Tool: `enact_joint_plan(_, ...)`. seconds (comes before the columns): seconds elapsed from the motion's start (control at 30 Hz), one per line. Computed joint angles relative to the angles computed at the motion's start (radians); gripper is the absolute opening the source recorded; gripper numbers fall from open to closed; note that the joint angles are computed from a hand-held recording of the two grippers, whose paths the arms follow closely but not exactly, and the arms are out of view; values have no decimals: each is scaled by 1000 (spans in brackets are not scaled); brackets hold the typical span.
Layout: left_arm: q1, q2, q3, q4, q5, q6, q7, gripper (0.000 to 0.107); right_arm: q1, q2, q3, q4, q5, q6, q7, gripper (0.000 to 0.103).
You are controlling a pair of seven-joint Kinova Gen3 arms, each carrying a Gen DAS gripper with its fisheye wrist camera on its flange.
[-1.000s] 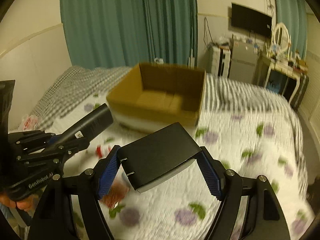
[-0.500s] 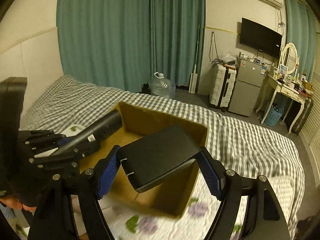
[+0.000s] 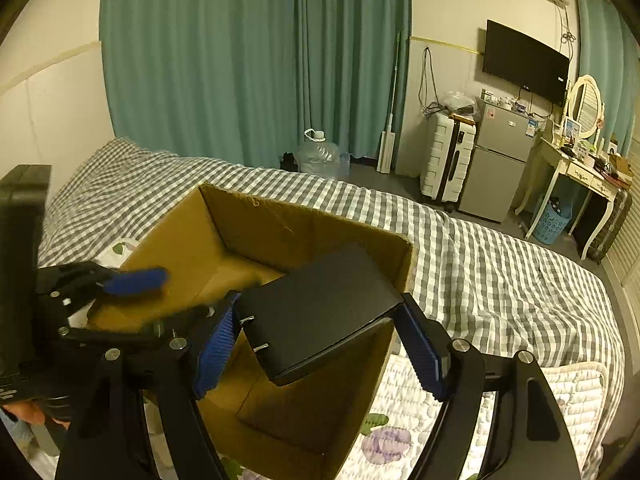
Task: Organize rigid objects
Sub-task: 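Carry the remote and power bank into the box and open both tools, then return the left tool to the items and grasp the white spray bottle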
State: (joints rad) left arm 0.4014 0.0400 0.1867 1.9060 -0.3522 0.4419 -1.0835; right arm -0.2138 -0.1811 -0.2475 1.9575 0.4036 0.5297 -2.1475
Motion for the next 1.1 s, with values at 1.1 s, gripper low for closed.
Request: enact_joint_plan(1.1,-186,-428,209,306,88,132,50,69,177,-466,-343,145,-159,319,-178,103)
